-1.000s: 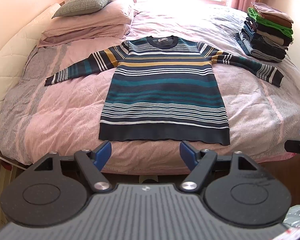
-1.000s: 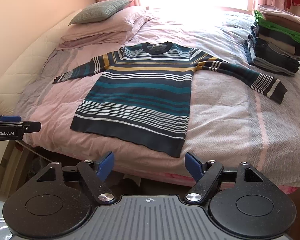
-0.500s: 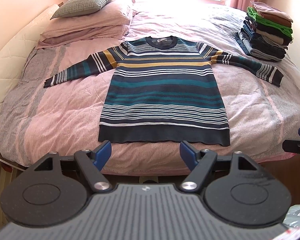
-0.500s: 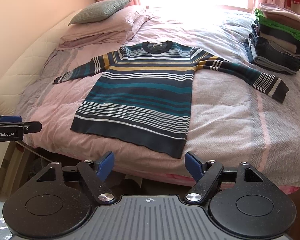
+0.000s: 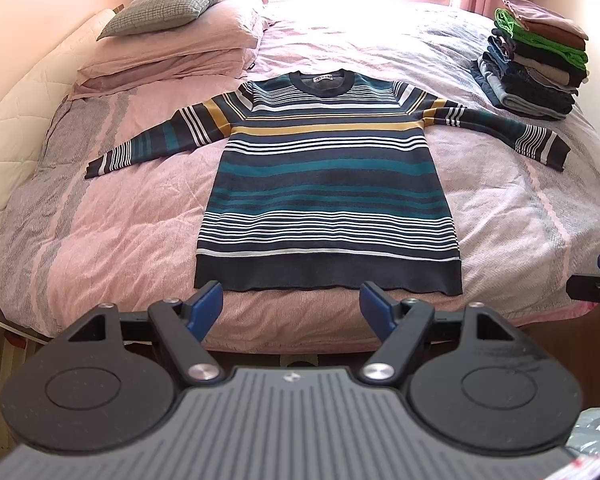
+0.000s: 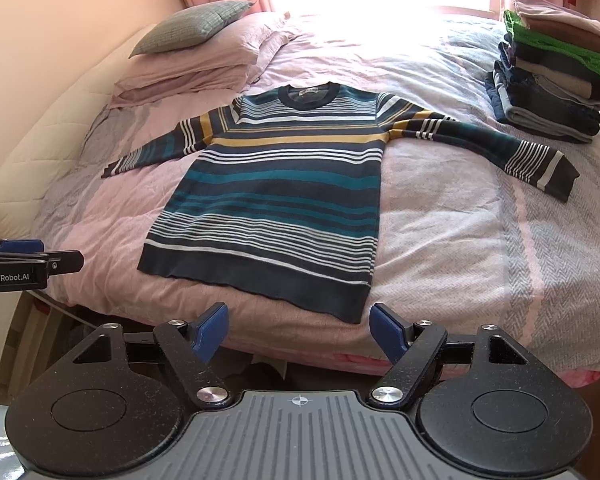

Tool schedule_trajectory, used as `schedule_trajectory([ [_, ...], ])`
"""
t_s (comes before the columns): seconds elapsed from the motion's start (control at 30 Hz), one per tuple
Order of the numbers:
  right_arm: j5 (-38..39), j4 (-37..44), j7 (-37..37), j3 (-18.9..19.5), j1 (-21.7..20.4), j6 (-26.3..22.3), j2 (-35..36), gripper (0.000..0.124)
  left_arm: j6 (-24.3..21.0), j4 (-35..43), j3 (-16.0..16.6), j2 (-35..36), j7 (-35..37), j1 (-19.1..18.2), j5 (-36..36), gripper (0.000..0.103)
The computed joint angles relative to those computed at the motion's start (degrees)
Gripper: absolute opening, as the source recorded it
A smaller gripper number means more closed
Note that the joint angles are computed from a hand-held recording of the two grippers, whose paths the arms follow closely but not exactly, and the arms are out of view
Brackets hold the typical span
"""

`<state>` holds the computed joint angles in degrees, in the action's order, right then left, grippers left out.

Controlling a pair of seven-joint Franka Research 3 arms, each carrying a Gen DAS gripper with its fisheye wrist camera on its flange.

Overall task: Fold large clothes
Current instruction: 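Move the left gripper down to the cuff of a sweater sleeve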

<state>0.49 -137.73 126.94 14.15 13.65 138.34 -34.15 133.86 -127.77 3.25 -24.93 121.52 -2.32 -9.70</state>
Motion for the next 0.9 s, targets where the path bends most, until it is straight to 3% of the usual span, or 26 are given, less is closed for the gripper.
schedule_trajectory([
  [0.5,0.7,0.9,-2.0,-2.6,-1.9,2.9,4.2,0.075,1.2,5.6,-0.7,7.1,-3.0,0.9,-1.3,0.072],
  [0.7,-1.2,5.0,-0.5,-3.7,-4.9,5.4,10.6,0.075,1.6,15.4,-1.2,18.0,-7.3,4.4,-4.6,0.072],
  [0.9,-4.6,16.9,2.8,-5.2,-5.6,6.5,23.5,0.075,-1.3,33.8,-3.6,34.7,-10.4,9.8,-9.5,0.072],
])
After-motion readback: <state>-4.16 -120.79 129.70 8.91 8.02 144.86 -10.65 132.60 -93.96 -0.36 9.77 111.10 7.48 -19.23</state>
